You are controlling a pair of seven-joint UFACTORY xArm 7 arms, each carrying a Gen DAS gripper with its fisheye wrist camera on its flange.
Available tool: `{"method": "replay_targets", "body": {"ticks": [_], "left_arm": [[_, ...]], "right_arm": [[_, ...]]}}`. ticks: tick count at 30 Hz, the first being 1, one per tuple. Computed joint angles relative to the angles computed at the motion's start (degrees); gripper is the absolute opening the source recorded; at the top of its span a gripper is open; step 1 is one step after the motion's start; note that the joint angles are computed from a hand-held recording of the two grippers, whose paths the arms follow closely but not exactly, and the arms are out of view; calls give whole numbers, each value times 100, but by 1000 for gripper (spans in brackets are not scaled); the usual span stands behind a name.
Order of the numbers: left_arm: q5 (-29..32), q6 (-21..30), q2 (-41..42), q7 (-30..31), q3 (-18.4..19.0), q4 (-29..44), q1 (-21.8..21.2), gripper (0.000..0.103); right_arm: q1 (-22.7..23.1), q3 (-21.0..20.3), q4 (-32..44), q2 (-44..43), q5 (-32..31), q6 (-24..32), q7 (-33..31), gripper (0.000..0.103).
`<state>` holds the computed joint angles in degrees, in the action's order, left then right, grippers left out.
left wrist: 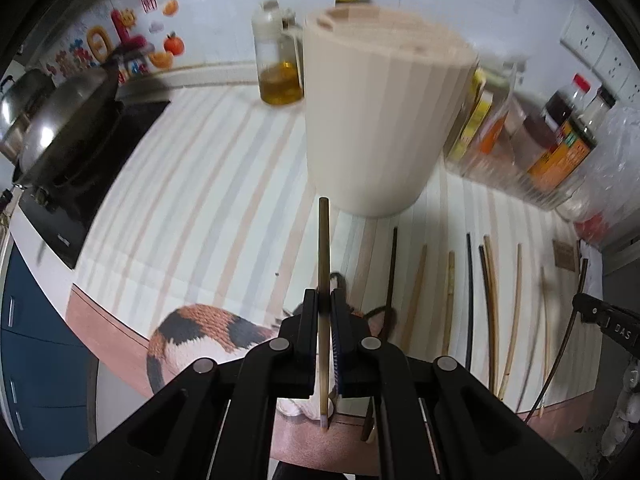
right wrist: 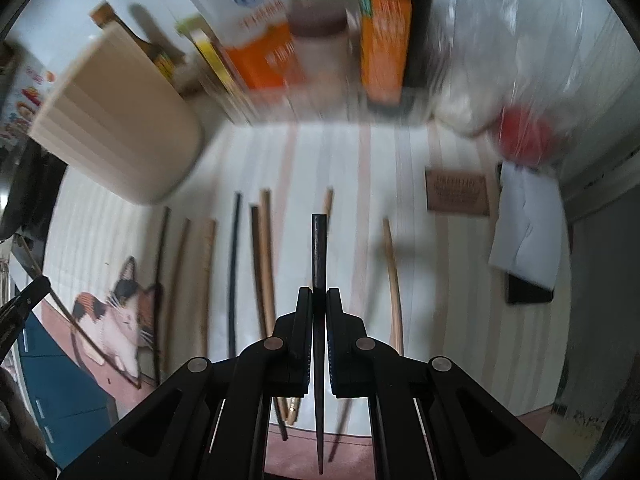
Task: Organize utensils
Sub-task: 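Lift both chopsticks and carry them over the beige holder, inserting them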
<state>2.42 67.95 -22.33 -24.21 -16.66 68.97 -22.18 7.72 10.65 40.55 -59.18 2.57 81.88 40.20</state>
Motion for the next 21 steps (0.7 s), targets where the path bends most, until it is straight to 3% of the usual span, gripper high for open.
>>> {"method": "replay_targets", "body": {"ticks": [12,21], "left_arm": [[44,-218,-188,-4,62,443,162,4],[41,-403,79,-134,131,1517,443,4]], "right_arm": [[-161,351,862,302,-434,-741,59,6],[-272,298,1894,1295,-583,-1746,-14,6]]}}
